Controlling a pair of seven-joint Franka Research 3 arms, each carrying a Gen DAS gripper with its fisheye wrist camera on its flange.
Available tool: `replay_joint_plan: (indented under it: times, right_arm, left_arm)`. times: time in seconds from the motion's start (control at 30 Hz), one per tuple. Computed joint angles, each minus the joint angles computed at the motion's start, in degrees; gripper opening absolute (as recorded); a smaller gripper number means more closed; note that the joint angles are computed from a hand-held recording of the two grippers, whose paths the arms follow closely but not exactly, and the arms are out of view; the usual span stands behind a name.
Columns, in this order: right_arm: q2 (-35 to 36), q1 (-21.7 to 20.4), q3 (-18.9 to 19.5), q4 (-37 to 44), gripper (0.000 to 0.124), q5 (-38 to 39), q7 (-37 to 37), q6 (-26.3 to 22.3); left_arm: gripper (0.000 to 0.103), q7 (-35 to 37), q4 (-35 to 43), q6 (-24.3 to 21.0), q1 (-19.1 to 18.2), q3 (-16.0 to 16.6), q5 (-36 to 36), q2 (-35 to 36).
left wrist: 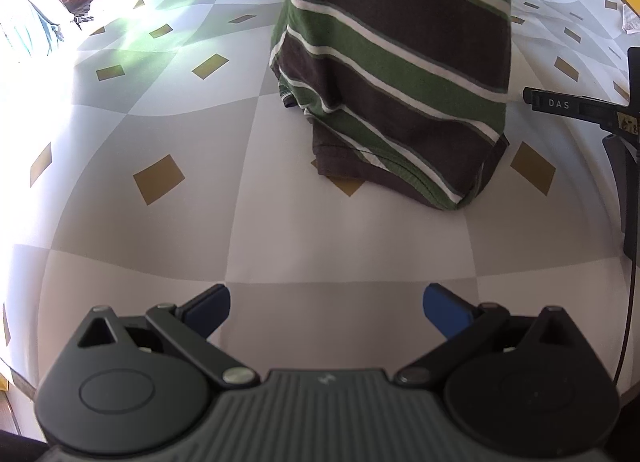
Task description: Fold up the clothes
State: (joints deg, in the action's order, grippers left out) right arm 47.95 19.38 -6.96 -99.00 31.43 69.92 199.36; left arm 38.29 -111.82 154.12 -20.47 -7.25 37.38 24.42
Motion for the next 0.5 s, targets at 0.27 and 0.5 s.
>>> replay_joint_plan:
  times: [0.27, 0.5]
  right_arm:
    - [-0.04, -0.08, 0.11, -0.05, 0.095, 0.05, -0.11, 0.07]
    - [-0.09, -0.13, 0.19, -0.14, 0.095, 0.07, -0.18, 0.13]
  left_arm:
    - [0.103, 0.82, 0.25, -0.31, -0.26, -0.18, -0.14, 0.27]
    - [0.103, 1.24, 0.49, -0.85, -0.29, -0.30, -0.63, 0.37]
